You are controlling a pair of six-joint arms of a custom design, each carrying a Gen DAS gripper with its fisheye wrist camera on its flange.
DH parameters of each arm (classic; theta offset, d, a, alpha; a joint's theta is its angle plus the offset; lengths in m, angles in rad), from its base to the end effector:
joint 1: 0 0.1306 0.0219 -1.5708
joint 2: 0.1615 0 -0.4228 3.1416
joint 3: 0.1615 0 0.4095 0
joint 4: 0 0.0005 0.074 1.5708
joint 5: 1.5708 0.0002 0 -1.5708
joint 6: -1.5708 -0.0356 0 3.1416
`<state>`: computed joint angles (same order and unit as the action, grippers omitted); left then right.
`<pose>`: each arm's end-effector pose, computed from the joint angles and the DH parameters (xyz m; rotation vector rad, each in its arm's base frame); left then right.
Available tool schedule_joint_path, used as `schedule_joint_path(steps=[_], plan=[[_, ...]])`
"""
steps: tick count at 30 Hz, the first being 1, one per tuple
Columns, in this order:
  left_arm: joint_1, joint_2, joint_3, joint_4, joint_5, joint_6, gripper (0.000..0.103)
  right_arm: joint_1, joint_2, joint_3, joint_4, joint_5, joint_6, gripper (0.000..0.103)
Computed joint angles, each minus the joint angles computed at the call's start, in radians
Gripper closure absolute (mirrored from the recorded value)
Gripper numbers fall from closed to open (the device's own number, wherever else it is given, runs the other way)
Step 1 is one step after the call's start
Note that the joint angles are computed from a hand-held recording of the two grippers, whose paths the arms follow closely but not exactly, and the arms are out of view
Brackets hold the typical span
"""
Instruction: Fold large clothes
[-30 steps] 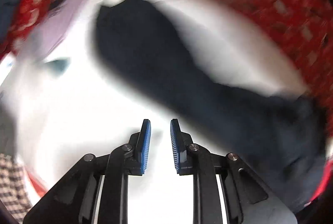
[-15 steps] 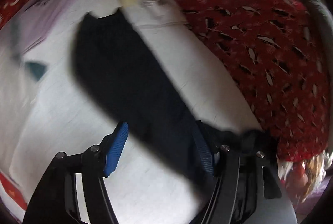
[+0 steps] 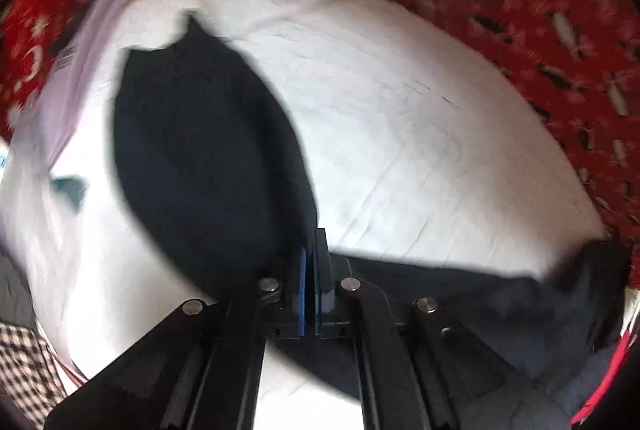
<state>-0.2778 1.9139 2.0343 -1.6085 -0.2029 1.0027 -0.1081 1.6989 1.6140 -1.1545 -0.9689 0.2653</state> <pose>0.6189 -0.1695 0.4414 -1.0574 2.7536 0.1679 0.5808 -0.0340 0.4120 -0.3995 2.3789 1.1680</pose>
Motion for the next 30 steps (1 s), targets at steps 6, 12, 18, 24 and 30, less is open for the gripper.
schedule_joint_path(steps=[6, 12, 18, 24, 30], plan=[[-0.019, -0.411, -0.557, 0.319, 0.179, 0.22, 0.101, 0.002, -0.004, -0.001, 0.003, 0.008, -0.001, 0.061], [-0.08, -0.688, -0.837, 0.555, 0.133, 0.419, 0.099, 0.007, -0.008, -0.002, 0.006, 0.028, 0.001, 0.061], [-0.092, -0.536, -0.598, 0.347, -0.02, 0.205, 0.06, 0.01, -0.01, -0.002, 0.009, 0.038, 0.001, 0.061], [-0.088, -0.259, -0.329, 0.097, -0.159, -0.031, 0.042, 0.009, -0.01, -0.004, 0.011, 0.033, -0.001, 0.061], [-0.051, -0.198, -0.358, 0.039, -0.152, 0.015, 0.041, 0.005, -0.004, -0.004, 0.01, 0.012, -0.006, 0.061]])
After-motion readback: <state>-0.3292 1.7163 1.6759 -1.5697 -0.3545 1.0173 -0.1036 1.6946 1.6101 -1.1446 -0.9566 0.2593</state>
